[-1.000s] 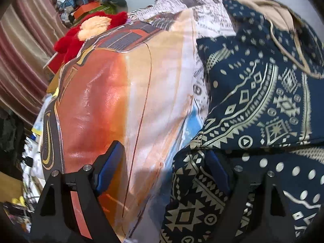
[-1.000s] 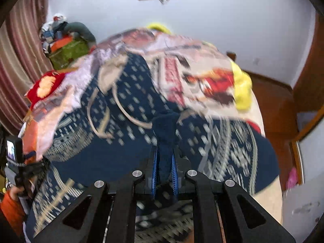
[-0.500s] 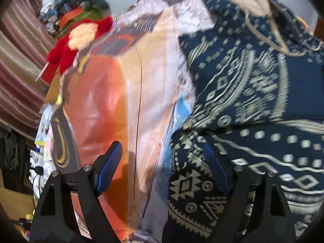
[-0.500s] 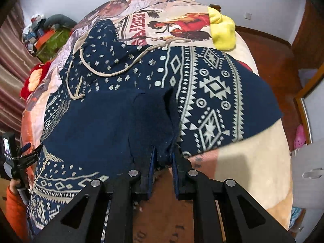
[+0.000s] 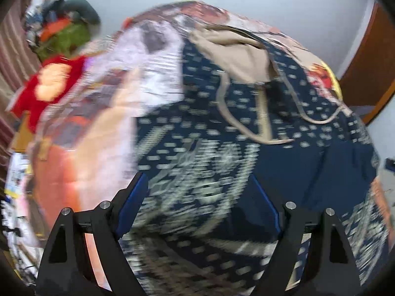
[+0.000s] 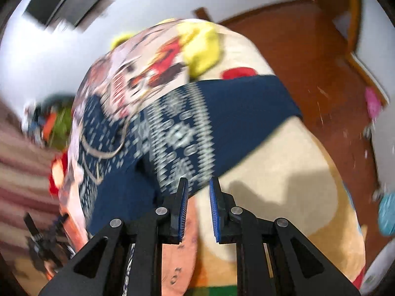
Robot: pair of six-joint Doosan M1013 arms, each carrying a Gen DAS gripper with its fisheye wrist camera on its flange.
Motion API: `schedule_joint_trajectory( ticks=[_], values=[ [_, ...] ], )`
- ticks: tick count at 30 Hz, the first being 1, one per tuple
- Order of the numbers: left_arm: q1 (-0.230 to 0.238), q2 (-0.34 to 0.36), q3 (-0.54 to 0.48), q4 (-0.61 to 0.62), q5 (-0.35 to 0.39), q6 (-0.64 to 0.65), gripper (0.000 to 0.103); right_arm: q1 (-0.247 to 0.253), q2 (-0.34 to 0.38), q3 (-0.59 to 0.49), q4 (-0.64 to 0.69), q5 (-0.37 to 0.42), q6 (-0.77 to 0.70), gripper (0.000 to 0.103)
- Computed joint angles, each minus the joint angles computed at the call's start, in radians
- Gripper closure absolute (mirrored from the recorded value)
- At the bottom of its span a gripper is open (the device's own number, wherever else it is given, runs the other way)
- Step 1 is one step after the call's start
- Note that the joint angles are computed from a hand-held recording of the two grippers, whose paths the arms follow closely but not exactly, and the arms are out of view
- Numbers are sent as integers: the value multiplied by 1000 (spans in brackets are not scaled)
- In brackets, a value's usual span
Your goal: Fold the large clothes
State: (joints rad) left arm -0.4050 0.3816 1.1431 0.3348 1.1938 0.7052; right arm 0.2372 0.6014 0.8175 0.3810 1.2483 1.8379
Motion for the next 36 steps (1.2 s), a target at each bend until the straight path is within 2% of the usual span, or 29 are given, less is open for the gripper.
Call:
schedule_joint_trajectory(
  ticks=[3,5,10,13,16,22,25,28,32,36],
  values=[
    [11,47,-57,-101,-12,47,20,-24,21,-14,22,18,57,90],
    [13,83,-97,-143,4,68,20,-37,38,-26,37,27,84,90],
    [19,148,-160,-217,59,103,20,-61,72,-53,91,31,123,90],
    [16,168,-169,-231,77,104,20,-64,108,-97,106,63,135,88],
    [14,164,-160,-225,58,100,19,-68,129,-110,132,69,153,87],
    [15,158,-146,-235,39,88,18,-79,128,-74,199,-2,134,87],
    [14,146,-132,-221,43,79,18,-68,120,-68,163,-29,97,87],
    [12,130,-116,-209,45,64,18,-49,109,-73,91,-49,70,95],
    [7,91,-76,-183,32,60,18,-34,56,-30,154,-135,-28,97],
    [2,56,-49,-146,20,35,18,-4,17,-20,218,-175,-164,97]
  ],
)
